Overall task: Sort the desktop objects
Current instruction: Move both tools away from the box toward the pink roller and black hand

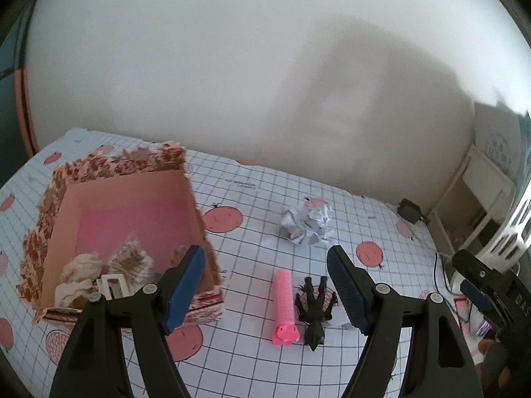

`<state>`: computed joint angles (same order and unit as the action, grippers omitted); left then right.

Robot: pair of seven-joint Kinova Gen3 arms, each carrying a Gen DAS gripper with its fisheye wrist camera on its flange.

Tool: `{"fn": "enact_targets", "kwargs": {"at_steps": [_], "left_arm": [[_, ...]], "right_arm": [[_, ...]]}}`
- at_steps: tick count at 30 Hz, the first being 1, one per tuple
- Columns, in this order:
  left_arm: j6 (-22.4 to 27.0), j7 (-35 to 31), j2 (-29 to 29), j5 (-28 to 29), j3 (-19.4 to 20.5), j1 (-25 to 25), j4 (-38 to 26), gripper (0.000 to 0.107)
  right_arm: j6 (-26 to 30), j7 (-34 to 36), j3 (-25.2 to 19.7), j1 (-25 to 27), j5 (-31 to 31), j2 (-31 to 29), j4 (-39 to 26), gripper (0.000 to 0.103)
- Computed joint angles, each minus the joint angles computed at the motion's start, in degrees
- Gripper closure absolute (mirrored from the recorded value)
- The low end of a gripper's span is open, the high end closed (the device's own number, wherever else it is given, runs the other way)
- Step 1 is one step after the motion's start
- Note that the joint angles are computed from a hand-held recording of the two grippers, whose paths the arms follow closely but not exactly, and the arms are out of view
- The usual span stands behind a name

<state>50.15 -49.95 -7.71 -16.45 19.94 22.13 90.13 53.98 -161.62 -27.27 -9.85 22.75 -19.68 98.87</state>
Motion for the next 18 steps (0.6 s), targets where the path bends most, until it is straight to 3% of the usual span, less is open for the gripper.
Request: {"fn": "enact_targets", "kwargs": {"at_steps": [4, 7, 11, 15, 18], "left_arm": [[0.8, 1.4, 1.6, -2.1, 1.5, 1.1, -0.8, 0.031], [1.1, 2.4, 2.9, -3.0, 1.7, 2.7, -1.3, 0.031], [2.3, 3.1, 4.8, -4.1, 1.6, 5.4, -2.2, 0.031], [4.1, 3.9, 6.8, -5.8, 1.1, 8.4, -3.4, 0.030], [4.4, 4.1, 7.6, -5.5, 0.0, 9.9, -3.8, 0.027]], "right_arm": [[0.8, 0.7, 0.5, 0.1, -0.1, -0.1, 0.3, 0.009], [5.7, 0.5, -2.1, 0.6, 2.6, 1.6, -1.6, 0.007], [8.9, 0.3, -1.3, -1.7, 4.3, 3.3, -2.3, 0.007], [15.8, -2.8, -3.6, -2.9, 8.8, 6.2, -4.2, 0.007], [16.6, -3.1, -2.2, -4.8, 9.7, 6.7, -3.7, 0.007]]}}
